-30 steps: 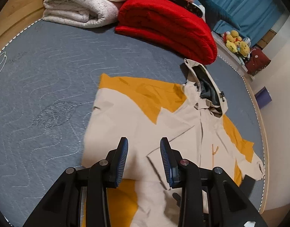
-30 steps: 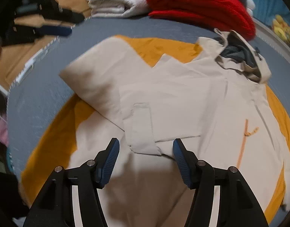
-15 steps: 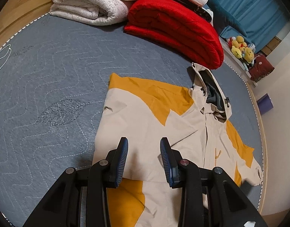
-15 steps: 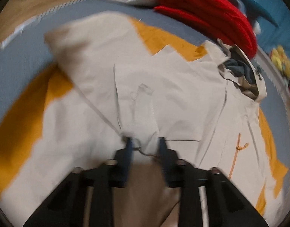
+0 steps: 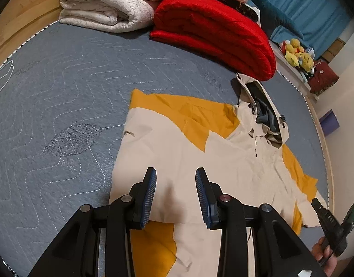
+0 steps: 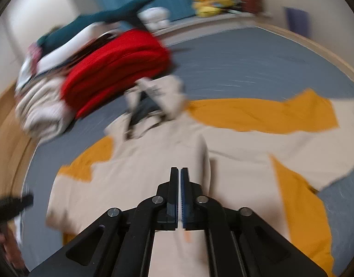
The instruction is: Fold large clothes
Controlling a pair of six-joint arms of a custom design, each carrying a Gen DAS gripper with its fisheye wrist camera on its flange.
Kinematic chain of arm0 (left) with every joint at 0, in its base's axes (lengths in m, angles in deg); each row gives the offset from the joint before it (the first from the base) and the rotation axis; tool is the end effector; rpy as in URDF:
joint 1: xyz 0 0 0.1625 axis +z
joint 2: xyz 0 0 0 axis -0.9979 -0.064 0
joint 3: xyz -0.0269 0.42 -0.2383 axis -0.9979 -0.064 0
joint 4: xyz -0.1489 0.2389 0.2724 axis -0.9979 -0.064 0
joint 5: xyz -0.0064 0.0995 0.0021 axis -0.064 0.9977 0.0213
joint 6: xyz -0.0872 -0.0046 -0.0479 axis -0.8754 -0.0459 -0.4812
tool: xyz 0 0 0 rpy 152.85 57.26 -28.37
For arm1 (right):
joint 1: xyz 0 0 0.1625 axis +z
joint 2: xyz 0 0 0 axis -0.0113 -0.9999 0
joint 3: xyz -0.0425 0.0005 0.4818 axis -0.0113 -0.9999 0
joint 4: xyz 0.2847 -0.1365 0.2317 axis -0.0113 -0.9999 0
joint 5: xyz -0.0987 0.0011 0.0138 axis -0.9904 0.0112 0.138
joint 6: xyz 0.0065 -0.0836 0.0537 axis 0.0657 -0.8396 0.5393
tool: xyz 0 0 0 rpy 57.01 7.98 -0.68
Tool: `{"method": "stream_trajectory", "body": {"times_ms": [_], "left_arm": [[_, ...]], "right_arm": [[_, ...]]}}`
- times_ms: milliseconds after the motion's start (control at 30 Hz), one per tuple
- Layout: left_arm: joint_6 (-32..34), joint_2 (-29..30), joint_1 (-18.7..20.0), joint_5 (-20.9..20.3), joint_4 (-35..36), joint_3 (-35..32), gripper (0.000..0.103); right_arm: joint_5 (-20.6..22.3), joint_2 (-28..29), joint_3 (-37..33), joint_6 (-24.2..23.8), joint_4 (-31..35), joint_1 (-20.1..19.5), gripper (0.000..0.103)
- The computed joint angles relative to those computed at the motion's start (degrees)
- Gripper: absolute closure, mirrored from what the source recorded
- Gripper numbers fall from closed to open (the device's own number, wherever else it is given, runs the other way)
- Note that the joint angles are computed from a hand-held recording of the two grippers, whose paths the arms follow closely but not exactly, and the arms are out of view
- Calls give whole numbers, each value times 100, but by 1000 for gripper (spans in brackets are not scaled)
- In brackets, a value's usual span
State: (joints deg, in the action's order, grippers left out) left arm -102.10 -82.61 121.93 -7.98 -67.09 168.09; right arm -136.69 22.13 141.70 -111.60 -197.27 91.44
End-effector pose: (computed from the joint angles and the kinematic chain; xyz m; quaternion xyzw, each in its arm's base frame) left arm -0.4120 -0.5570 0.2371 -0.1638 0.8712 -0.3677 0.2810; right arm 0.1193 -0.6974 0.4433 0.1395 -0.9193 0.3247 0.1732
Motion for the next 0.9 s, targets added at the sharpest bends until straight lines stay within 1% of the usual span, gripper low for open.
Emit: {"method": "stream_trajectory", "body": {"times_ms": [33,67,100,133,167,233,300,367,400,467,500,533,567,600,700,767,833,900], "left_arm": [[-3,7,4,-6,9,-5,71],[6,16,13,-22,4,-9,71],[11,24,22,-36,-9,-6,71],[8,34,35,-56,-23,-4,71],[2,37,45,-71,-28,0,71],[-15,45,68,-102,-30,-1,71],[-17,45,84,-114,-49,8,71],[-32,44,94,-116,-25,4,71],[-46,32,100,-119,-22,16,71],[-91,9,112,-118,-4,30,71],[-116,-7,120,-112,11,37,71],[-169,-31,130,-94,46,45,71],[-207,-50,134,-80,66,55,71],[-261,-80,139,-60,96,72,71],[-445,-148,147,-20,209,116,71],[-484,-152,150,-25,242,122,71],[-469,-133,161,-61,268,125,71],[-398,-94,184,-122,230,126,71]], "right_arm": [[5,0,-109,210,166,-66,95],[91,24,-285,426,481,-150,82],[265,61,-466,645,900,-241,74],[366,120,-639,769,1282,-300,50],[392,166,-743,872,1534,-335,39],[547,279,-922,1055,2071,-407,39],[577,442,-1105,1055,2481,-470,39],[632,613,-1234,1235,2815,-556,40],[650,649,-1250,1250,2901,-631,42],[523,794,-1287,1478,3048,-709,61],[518,824,-1316,1506,3098,-751,67],[528,854,-1301,1563,3101,-779,79],[536,850,-1243,1560,2989,-790,89],[568,846,-1218,1534,2889,-785,96],[675,656,-998,1338,2289,-674,97],[752,425,-756,1124,1621,-545,97],[727,258,-658,1013,1158,-451,97],[607,164,-685,1036,916,-414,97]]}}
